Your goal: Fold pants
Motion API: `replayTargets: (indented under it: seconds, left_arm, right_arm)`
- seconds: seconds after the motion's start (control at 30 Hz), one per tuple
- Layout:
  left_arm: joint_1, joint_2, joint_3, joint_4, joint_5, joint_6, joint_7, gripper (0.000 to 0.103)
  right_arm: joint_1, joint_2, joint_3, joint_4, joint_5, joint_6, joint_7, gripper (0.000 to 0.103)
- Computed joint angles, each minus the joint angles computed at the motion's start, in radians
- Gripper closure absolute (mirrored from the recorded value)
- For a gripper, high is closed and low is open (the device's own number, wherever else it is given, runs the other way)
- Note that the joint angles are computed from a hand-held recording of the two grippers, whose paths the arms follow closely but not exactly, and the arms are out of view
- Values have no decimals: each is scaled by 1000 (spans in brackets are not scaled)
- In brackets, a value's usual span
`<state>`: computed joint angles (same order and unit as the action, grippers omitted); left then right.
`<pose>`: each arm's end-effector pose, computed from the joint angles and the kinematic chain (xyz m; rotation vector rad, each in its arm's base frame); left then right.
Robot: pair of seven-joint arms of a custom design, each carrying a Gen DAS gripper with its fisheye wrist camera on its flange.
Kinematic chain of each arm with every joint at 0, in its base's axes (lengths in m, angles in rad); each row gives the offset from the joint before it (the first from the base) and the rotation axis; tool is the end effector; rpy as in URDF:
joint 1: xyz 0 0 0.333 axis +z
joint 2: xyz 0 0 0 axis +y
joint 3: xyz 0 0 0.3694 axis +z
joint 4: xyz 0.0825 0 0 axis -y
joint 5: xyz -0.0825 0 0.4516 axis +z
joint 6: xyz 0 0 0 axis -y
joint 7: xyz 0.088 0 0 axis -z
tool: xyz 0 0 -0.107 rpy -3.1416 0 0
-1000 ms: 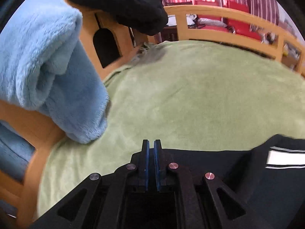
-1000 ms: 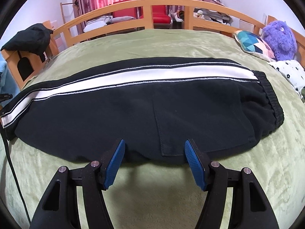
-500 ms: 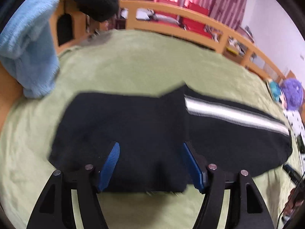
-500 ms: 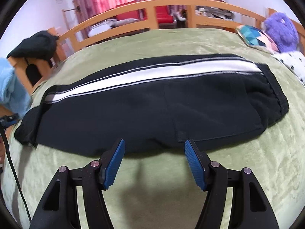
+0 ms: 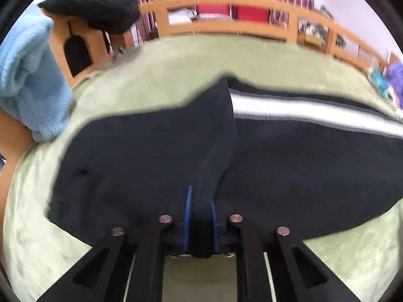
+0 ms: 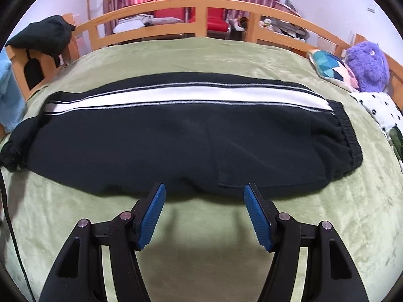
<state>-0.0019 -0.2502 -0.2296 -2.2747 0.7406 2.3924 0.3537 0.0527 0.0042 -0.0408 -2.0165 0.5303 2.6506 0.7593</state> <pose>0.5383 -0.1278 0.5179 -2.1173 1.2342 -0.3689 0.6592 -0.0059 0.5420 -2.1049 1.3459 -0.5500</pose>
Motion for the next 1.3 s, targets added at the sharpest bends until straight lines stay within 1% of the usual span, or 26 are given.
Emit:
replayTargets:
  seconds: [0.03,0.07,0.1,0.2,0.27,0.3,0.37,0.5,0.57,0.6,0.63,0.67,0.7,0.73,0.77,0.83,0.93,0.97,1.03,1.1,1.2,1.23,1.3]
  left_arm:
    - [13,-19,-9,10,42,-54,-7,94]
    - [24,-28,-8,19,68,-91,-2,94]
    - [32,-40,1,24,79,-108,11,94]
    - [72,-54,47,43,70,-113,46,95]
    - [99,-56,75,53,52,-88,72,95]
    - [113,-48,80,65,56,-81,84,95]
    - [134,-7,78,111,82,-104,133,95]
    - [144,74,95,181,115,-103,211,94]
    - [146,99,98,194,160,-107,207,93]
    - [144,121,96,207,189,-125,199,90]
    - [138,130,98,213,197,-140,201,84]
    - [132,148,97,228,211,-179,202,77]
    - [124,162,96,237,234,-220,198,62]
    - [119,165,102,237,249,-231,197,52]
    - [114,161,107,230,269,-238,194,48]
    - [112,134,120,208,273,-222,184,36]
    - [119,60,125,161,254,-184,155,29]
    - [121,33,119,145,251,-182,150,28]
    - [124,-12,109,123,222,-183,170,22]
    - [130,-40,94,116,208,-206,201,16]
    - [147,-49,66,125,265,-245,215,15]
    - [149,-41,61,137,267,-266,225,15]
    - [145,-19,51,161,287,-301,249,15]
  right_arm:
    - [-3,2,-3,-1,1,2,1,39]
    - [-6,7,-5,2,-5,5,8,39]
    - [-9,11,-7,3,-9,11,15,39]
    - [-13,23,-3,10,-7,23,26,39]
    - [-16,31,1,17,11,22,24,39]
    - [-17,35,3,20,18,22,26,39]
    - [-17,44,7,28,23,22,31,39]
    - [-16,65,16,44,0,44,51,39]
    - [-16,76,18,52,-21,55,68,39]
    - [-19,79,19,55,-24,53,69,39]
    - [-22,86,20,64,-22,43,71,39]
    - [-26,89,21,68,-19,37,69,39]
    - [-29,91,21,70,-24,35,73,39]
    - [-29,93,19,72,-44,38,91,39]
    - [-31,93,19,70,-50,40,94,39]
    - [-37,91,19,69,-53,41,91,39]
    - [-48,89,15,73,-52,31,98,39]
    - [-51,86,14,71,-47,31,97,39]
    - [-59,77,13,68,-23,19,81,39]
    - [-63,74,6,72,-30,-8,95,39]
    - [-68,58,2,59,-16,-9,74,38]
    - [-68,53,0,55,-15,-8,69,39]
    - [-70,46,-6,54,-19,-36,72,38]
